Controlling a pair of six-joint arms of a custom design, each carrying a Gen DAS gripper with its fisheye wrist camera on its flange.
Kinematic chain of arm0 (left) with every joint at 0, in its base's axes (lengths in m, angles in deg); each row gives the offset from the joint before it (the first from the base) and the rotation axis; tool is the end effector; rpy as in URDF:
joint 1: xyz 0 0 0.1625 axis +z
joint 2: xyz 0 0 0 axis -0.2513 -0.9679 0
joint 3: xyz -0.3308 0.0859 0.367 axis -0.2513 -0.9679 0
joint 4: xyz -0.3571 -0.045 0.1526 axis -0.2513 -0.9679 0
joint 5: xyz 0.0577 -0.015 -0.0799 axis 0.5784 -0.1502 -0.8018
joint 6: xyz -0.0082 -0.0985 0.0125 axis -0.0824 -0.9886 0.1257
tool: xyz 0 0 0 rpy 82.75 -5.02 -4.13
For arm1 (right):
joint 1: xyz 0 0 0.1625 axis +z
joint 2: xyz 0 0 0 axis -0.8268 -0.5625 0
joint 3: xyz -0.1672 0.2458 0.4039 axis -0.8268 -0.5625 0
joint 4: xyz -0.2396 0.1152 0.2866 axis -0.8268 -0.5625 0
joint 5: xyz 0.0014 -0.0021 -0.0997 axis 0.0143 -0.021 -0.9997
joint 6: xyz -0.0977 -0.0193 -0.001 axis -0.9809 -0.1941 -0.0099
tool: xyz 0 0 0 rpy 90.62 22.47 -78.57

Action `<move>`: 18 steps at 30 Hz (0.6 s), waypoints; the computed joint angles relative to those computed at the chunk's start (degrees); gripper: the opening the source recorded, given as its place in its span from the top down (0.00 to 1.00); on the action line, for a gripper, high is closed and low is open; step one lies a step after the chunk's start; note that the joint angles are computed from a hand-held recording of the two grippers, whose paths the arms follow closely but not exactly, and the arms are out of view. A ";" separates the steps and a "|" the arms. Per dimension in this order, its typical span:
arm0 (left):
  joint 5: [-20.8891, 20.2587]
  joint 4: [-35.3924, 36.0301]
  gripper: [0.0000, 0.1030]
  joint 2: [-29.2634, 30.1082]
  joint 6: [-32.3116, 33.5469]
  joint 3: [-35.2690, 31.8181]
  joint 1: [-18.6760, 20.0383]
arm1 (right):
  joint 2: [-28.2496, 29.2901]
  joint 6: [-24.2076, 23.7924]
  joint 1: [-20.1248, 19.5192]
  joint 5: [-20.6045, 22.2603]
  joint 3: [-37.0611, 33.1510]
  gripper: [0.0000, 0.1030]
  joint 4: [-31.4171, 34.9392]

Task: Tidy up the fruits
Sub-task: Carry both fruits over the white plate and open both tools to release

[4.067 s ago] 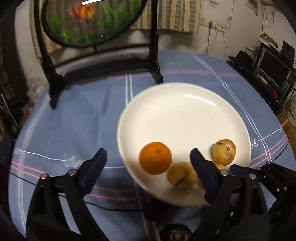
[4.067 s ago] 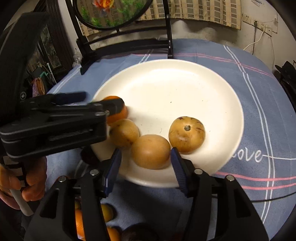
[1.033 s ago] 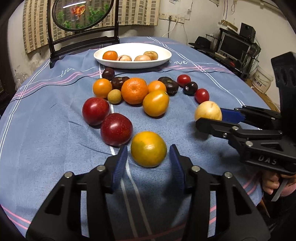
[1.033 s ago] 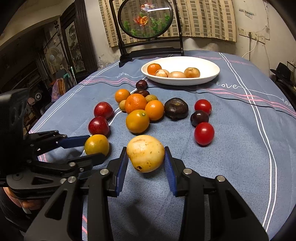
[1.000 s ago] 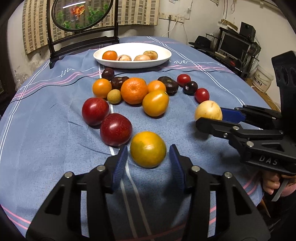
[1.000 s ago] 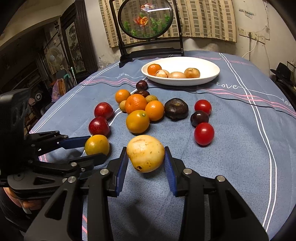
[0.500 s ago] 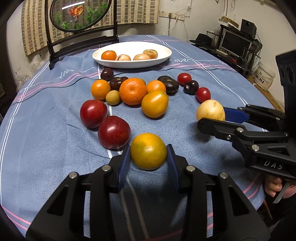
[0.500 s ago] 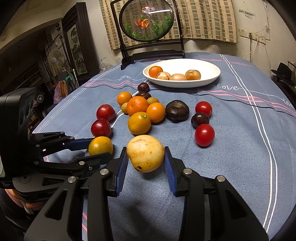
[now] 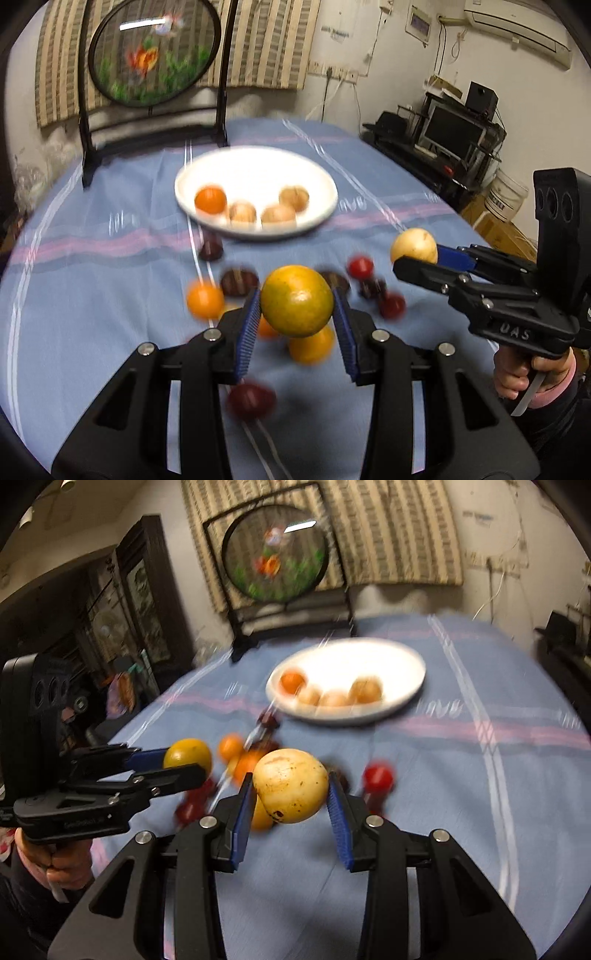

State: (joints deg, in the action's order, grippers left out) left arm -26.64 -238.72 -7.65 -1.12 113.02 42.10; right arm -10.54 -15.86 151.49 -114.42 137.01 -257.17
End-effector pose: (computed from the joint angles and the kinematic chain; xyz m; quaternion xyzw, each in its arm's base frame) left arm -0.3056 -0.3973 0.1584 0.2112 0.8755 -0.3526 0.2542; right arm 0.1754 -0.4371 0.2446 0.3597 -0.8705 0.3179 0.1089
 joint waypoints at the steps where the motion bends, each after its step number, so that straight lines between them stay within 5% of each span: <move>1: 0.90 0.54 0.62 0.35 2.38 -2.34 1.27 | 0.85 0.61 0.44 -0.61 -1.88 0.62 -0.07; 8: 2.50 7.48 0.61 5.74 11.27 -19.65 10.89 | 7.54 6.63 1.20 -3.83 -17.72 0.62 7.76; 18: 1.66 17.92 0.61 12.25 9.62 -32.12 18.82 | 14.21 10.74 -0.34 -8.09 -29.76 0.62 18.11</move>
State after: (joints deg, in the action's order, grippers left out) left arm -24.97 -220.80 4.60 8.50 80.90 60.91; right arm 3.67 -5.12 151.15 -122.51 107.25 -239.07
